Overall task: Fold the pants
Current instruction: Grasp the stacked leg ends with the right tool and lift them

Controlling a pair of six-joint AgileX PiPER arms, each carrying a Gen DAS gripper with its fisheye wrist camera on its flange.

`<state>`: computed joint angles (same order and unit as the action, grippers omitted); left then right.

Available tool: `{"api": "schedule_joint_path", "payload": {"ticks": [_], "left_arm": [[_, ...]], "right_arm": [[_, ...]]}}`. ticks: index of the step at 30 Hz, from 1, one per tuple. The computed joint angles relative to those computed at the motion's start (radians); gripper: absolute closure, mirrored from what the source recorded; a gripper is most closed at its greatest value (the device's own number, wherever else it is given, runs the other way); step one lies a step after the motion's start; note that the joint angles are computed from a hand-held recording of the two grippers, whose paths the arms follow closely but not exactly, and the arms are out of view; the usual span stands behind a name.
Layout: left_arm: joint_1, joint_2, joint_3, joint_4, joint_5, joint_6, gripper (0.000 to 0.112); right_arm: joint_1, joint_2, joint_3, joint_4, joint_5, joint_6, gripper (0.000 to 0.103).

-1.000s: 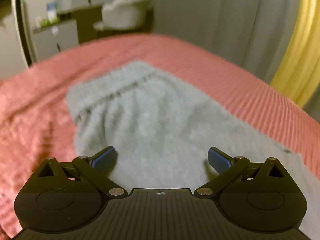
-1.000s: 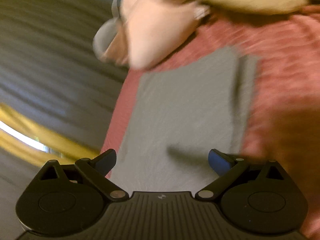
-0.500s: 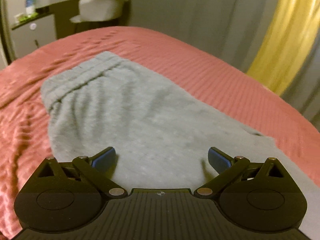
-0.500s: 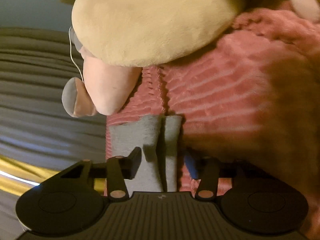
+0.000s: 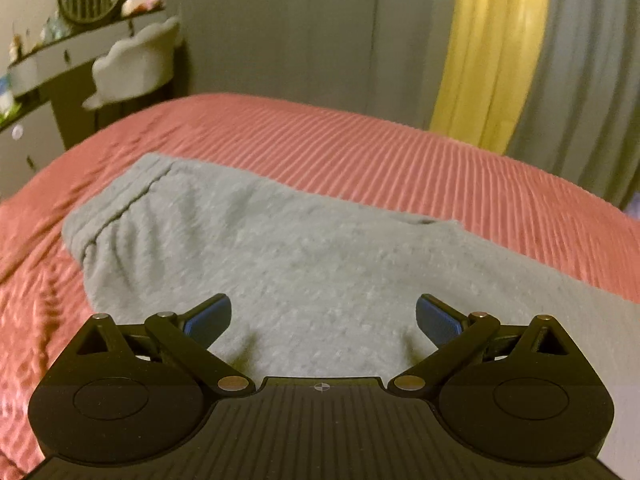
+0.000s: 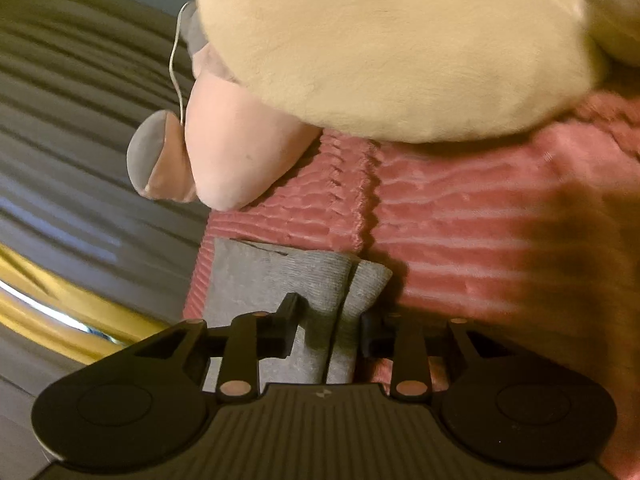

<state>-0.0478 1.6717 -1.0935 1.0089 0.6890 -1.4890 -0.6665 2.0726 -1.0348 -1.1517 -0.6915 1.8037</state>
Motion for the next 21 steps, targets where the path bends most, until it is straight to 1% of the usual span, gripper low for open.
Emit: {"api": "schedule_joint_path", "payload": {"ticks": [2,5,8,9,10,11,13,15,17,19,21], "left_arm": [[-0.004,0.016,-0.01,0.004,0.017,-0.001,0.01],[0.012,0.036,-0.032,-0.054,0.013,0.049,0.01],[0.027,0.052,-0.049,-0.087,0.031,0.058,0.01],[0.028,0.048,-0.048,-0.089,0.034,0.047,0.01],[0.035,0.035,-0.035,-0.082,0.018,0.027,0.01],[0.041,0.017,-0.014,-0.064,-0.006,-0.005,0.01],[0.042,-0.009,0.013,-0.023,-0.025,-0.067,0.01],[0.035,-0.038,0.036,0.006,-0.031,-0.107,0.01],[0.032,-0.088,0.074,0.038,-0.063,-0.136,0.01],[0.032,-0.141,0.115,0.06,-0.093,-0.163,0.01],[0.044,-0.196,0.171,0.077,-0.149,-0.191,0.01]], "right_arm": [[0.007,-0.018,0.005,0.006,0.014,-0.044,0.087],[0.017,-0.057,0.018,0.003,0.047,-0.072,0.09],[0.054,-0.114,0.013,-0.033,0.129,-0.07,0.092],[0.072,-0.139,0.011,-0.041,0.16,-0.077,0.092],[0.098,-0.177,0.008,-0.05,0.191,-0.092,0.092],[0.124,-0.208,0.007,-0.039,0.207,-0.133,0.093],[0.203,-0.292,0.009,0.004,0.246,-0.22,0.093],[0.304,-0.375,0.01,-0.011,0.221,-0.267,0.093],[0.42,-0.445,0.028,-0.021,0.179,-0.35,0.093],[0.551,-0.484,0.051,-0.052,0.114,-0.415,0.093],[0.669,-0.482,0.082,-0.04,0.089,-0.476,0.092]]}}
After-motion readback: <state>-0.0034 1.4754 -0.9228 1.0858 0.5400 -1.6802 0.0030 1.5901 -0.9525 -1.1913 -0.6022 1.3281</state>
